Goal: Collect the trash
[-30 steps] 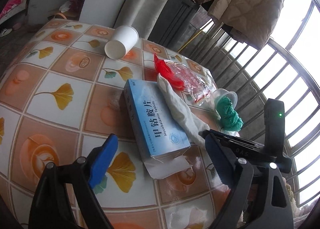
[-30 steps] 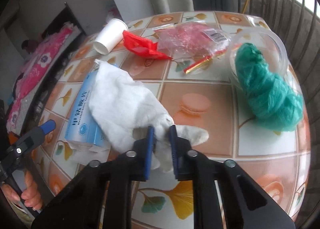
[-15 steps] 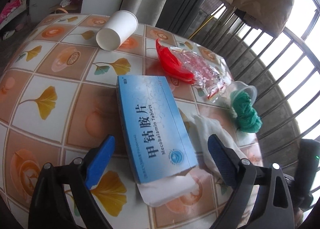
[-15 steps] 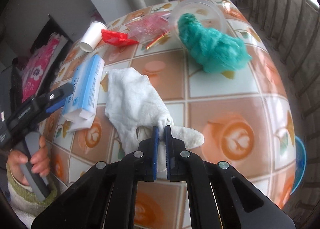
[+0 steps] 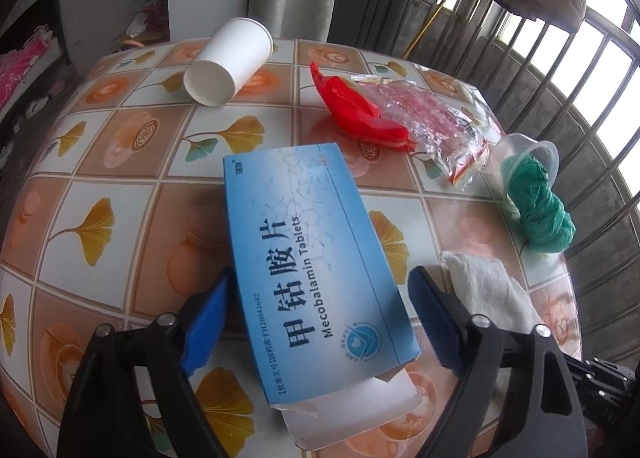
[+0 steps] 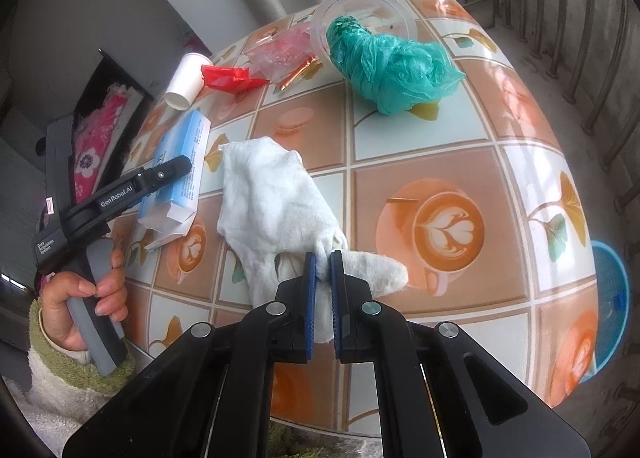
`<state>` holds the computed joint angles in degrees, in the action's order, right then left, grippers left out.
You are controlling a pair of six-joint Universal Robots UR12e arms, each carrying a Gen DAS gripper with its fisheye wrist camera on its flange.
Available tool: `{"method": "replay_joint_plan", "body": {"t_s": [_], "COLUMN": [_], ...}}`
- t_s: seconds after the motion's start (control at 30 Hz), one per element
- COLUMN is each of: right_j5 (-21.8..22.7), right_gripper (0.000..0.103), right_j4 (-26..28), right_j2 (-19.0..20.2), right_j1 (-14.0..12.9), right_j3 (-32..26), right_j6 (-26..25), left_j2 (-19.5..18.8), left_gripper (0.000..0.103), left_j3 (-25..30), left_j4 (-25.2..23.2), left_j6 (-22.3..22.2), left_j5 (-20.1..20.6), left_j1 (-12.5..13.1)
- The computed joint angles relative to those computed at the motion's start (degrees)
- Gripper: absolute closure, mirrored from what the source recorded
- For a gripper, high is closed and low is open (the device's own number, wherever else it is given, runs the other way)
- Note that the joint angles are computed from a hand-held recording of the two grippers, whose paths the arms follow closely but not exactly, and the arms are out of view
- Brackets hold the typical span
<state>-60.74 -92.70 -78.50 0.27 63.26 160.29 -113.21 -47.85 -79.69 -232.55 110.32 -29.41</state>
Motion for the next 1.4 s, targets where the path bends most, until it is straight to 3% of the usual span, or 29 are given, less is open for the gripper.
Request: {"method": "replay_joint_plan", "body": {"t_s": [0.2, 0.4, 0.5, 0.57, 0.63, 0.73, 0.83, 0.93, 1.07, 1.17, 1.27, 1.4], "right_j5": [2.64, 8.45, 9.82, 10.1, 10.37, 9.21, 8.47, 7.1, 4.54, 2.63, 0.55, 0.98], "right_gripper": [0.096, 0.093, 0.091, 0.082, 0.066, 0.047, 0.04, 0.04, 0.04, 0.041, 0.052, 0.06], "right_j4": [2.49, 12.89, 16.83, 17.46, 16.77, 11.93, 8.33, 6.79, 4.95, 5.35, 4.43, 4.39], "right_j2": [-0.04, 0.96, 1.13, 1.08, 0.95, 0.21, 0.11, 0.89, 1.83, 2.36, 2.28, 2.12], "right_j1": [-0.98, -2.53, -2.85, -2.91, -3.0, -2.55, -1.88, -0.74, 1.24, 2.41, 3.06, 2.47], "right_j3": [-0.23, -2.44, -3.34, -3.68, -4.09, -3.69, -3.44, -3.82, -3.85, -3.96, -3.28, -3.07], "right_j6": [0.26, -1.73, -3.98, -4.71, -5.16, -4.85, -4.95, -4.04, -3.48, -4.44, -3.97, -2.76], "left_j2": [1.2, 3.31, 3.93, 4.07, 4.34, 5.04, 4.55, 2.3, 0.71, 0.54, 0.91, 1.77], "left_gripper": [0.025, 0.025, 0.024, 0.021, 0.015, 0.01, 0.008, 0.008, 0.008, 0.008, 0.008, 0.008], "left_j3": [-1.75, -3.54, -3.48, -3.07, -3.3, -4.26, -3.74, -0.32, 1.5, 1.36, 0.54, -1.01], "left_j4": [1.95, 2.82, 0.97, -0.1, 0.55, 2.96, 3.18, -2.41, -5.91, -6.31, -5.74, -4.12], "left_j6": [3.31, 14.17, 16.73, 16.61, 15.87, 14.61, 14.08, 14.53, 16.75, 16.73, 15.24, 11.79], "left_j5": [-0.55, -6.99, -7.45, -6.54, -5.39, -4.42, -4.34, -2.01, -0.51, -0.53, -1.31, -2.26], "left_j1": [-0.29, -0.77, -1.44, -1.97, -2.33, -2.58, -2.58, -3.07, -3.38, -3.4, -3.01, -2.36]}}
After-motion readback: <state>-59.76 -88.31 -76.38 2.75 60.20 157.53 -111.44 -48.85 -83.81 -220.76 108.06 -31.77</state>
